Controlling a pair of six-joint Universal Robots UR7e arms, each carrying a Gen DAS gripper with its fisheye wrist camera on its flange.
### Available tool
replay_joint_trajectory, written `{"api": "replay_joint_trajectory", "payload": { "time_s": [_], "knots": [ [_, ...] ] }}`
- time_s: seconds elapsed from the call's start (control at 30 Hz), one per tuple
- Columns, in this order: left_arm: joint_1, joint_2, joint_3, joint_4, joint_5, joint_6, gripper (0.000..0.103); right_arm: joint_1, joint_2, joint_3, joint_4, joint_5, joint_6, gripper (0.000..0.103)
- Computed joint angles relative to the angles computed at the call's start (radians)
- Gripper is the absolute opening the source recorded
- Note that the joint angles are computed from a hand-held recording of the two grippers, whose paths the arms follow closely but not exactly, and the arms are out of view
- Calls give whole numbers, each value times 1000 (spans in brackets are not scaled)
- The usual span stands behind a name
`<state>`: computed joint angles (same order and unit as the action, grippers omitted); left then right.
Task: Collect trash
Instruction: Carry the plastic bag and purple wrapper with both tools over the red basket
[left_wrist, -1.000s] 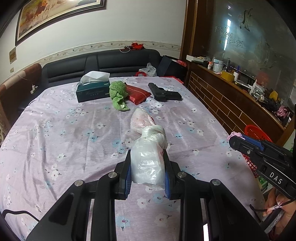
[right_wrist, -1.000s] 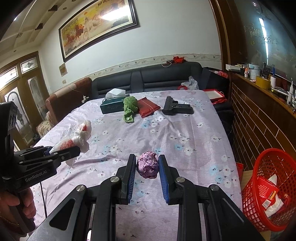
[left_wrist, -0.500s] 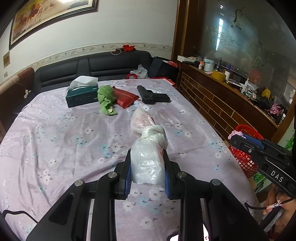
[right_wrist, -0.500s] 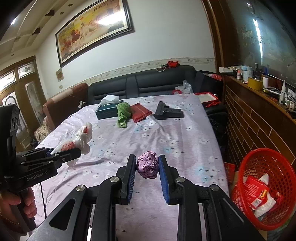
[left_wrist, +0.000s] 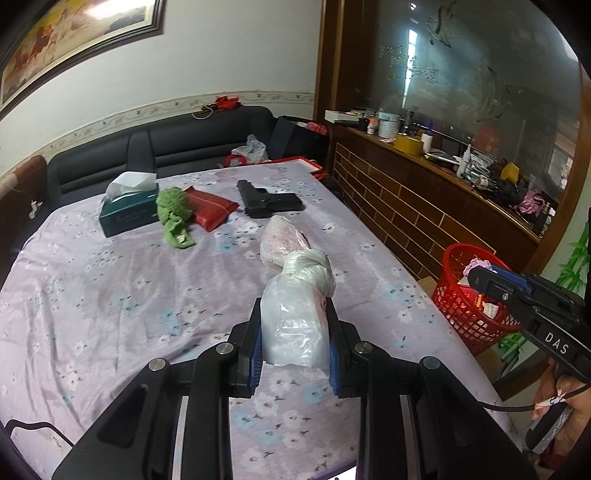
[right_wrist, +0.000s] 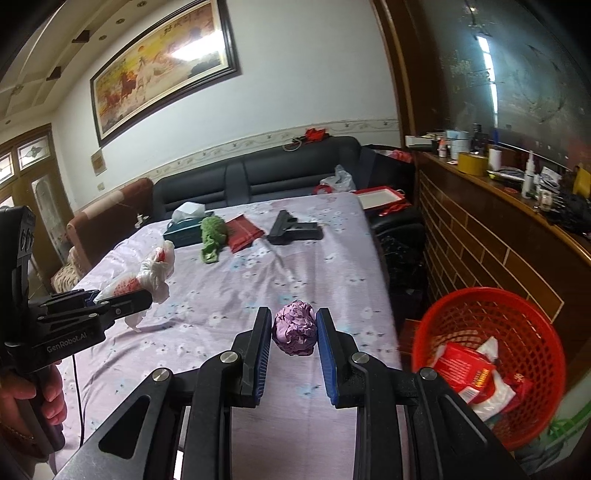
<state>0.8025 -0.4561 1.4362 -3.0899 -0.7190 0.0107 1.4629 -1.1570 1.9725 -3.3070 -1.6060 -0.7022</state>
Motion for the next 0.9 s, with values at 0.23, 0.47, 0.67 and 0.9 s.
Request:
{"api": "replay_joint_trajectory", "payload": {
  "time_s": [0.23, 0.47, 0.67, 0.9],
  "knots": [
    [-5, 31, -45, 16, -27, 19, 26, -18, -35, 10, -15, -5, 6, 27],
    [-14, 90, -144, 51, -74, 70, 26, -32, -65, 24, -34, -12, 10, 27],
    [-19, 154, -246, 93, -114, 109, 26, -52, -90, 27, -52, -17, 13, 27],
    [-27, 222, -352, 157, -141, 128, 26, -97, -127, 29, -63, -13, 36, 27]
  ]
}}
